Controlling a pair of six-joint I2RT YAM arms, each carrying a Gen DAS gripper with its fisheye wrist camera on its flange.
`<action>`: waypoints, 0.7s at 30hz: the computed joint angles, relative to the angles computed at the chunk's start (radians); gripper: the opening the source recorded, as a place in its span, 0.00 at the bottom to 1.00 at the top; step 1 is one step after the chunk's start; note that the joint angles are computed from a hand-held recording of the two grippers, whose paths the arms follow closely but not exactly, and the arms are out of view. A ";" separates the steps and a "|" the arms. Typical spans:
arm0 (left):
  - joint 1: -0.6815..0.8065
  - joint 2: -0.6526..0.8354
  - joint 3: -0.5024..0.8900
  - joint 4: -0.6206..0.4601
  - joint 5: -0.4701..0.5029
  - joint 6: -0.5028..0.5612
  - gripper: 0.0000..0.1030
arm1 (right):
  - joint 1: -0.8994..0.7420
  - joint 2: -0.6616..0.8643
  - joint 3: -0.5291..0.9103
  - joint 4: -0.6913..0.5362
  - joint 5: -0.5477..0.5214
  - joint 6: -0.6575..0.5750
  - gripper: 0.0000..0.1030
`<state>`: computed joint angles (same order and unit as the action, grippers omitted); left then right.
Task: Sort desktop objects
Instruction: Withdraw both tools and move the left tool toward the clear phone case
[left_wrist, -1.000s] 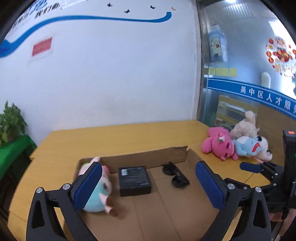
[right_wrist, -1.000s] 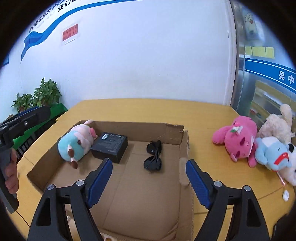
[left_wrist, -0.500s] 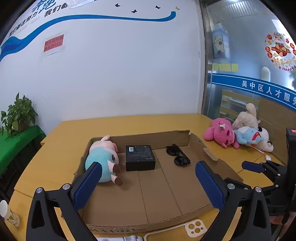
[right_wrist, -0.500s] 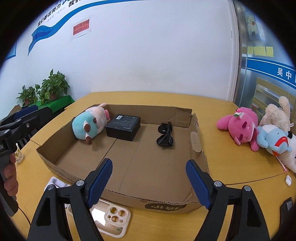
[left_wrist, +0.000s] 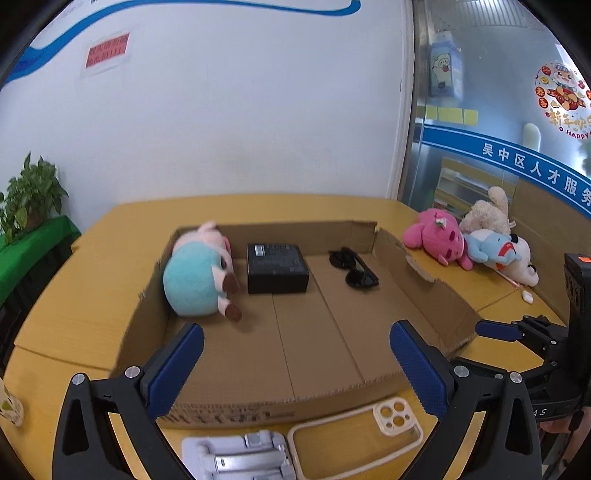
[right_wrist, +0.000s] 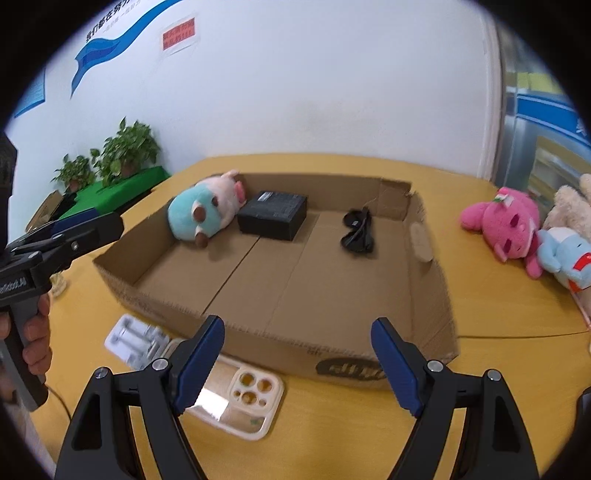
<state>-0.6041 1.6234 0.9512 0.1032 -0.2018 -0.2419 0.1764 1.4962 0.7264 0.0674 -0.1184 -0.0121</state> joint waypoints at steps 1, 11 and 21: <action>0.008 0.005 -0.010 -0.002 0.024 -0.005 0.99 | -0.002 0.009 -0.004 -0.003 -0.019 -0.006 0.79; 0.093 0.111 -0.074 0.027 0.337 -0.073 0.98 | 0.019 0.190 -0.010 -0.020 -0.181 -0.042 0.79; 0.117 0.215 -0.081 0.128 0.586 -0.121 0.96 | -0.003 0.223 -0.004 -0.048 -0.201 -0.079 0.79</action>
<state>-0.4866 1.8387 0.8700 0.2312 0.3837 -0.3631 0.1733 1.7191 0.7220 0.0195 -0.3193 -0.0910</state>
